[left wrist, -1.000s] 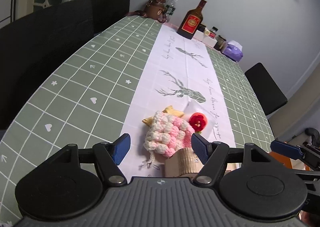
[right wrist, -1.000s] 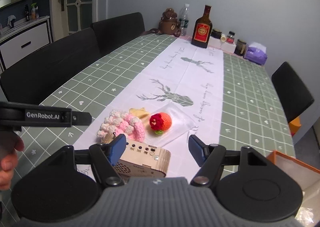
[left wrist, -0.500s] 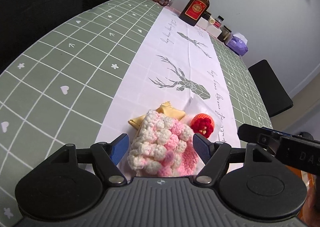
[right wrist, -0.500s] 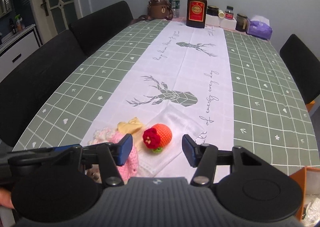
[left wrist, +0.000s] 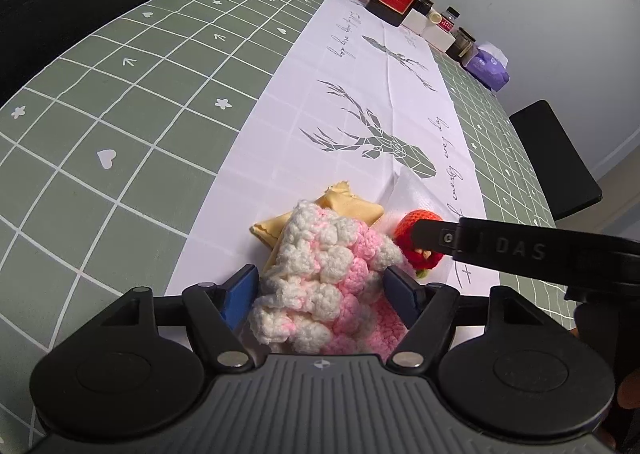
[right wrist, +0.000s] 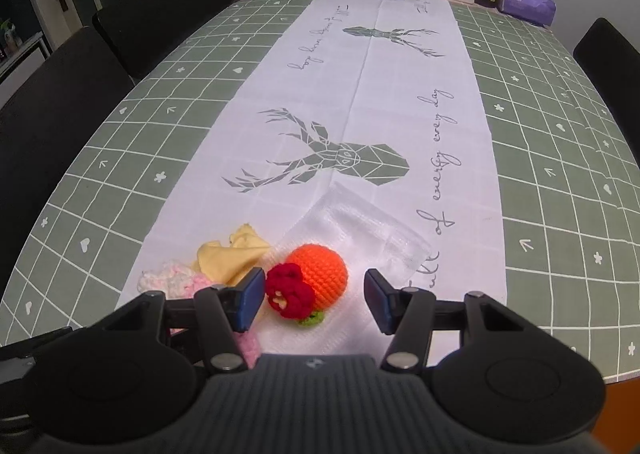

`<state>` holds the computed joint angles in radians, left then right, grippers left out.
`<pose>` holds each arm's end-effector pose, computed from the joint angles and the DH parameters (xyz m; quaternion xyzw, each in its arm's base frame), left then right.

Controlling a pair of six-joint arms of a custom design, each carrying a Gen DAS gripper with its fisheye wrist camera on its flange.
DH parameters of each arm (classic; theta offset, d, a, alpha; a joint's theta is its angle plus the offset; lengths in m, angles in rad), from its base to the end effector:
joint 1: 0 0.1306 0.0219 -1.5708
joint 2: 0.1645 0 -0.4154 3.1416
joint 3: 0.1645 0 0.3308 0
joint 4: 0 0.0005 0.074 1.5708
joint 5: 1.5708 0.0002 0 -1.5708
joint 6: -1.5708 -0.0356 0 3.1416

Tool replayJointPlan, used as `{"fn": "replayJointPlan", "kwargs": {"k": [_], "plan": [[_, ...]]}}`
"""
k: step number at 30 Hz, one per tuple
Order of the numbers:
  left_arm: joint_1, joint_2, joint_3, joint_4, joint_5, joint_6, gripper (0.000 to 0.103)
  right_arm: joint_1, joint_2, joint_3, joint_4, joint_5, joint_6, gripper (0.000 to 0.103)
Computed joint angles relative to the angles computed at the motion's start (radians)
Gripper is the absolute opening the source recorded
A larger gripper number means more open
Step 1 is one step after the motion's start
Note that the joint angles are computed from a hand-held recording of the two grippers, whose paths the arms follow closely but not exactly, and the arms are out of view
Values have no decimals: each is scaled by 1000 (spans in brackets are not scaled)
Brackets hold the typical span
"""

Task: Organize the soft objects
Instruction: 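Grasp the pink crocheted item with the left gripper and lift it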

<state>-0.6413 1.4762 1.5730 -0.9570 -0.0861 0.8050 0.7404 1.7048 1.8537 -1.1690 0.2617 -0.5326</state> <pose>0.3633 -0.2680 0.4939 -0.0915 0.9323 -0.1997 0.2873 0.3961 0.3488 0.4842 -0.0637 0.9526 0.0592 0.2914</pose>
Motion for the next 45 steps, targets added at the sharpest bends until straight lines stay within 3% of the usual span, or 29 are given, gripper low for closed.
{"fn": "replayJointPlan", "kwargs": {"k": [7,10,11,12,21,28,38,45], "plan": [[-13,7,12,-6,-27,-13,63,-2,35,32,-22,-5,22,55],[-14,3,2,9,-32,-10,57,-3,55,53,-39,-1,25,49],[-14,3,1,11,-36,-11,53,-4,60,55,-40,-3,26,49],[-16,3,1,10,-45,-13,40,-4,60,54,-34,0,28,49],[-28,-20,-21,45,-85,-9,34,7,43,39,-16,17,46,47],[-32,-71,-31,76,-142,16,32,35,-9,31,-1,78,71,47],[-88,-149,-5,58,-304,-1,32,111,-153,-60,63,145,78,47],[-183,-209,10,35,-444,-34,32,195,-270,-138,82,201,66,47]]}}
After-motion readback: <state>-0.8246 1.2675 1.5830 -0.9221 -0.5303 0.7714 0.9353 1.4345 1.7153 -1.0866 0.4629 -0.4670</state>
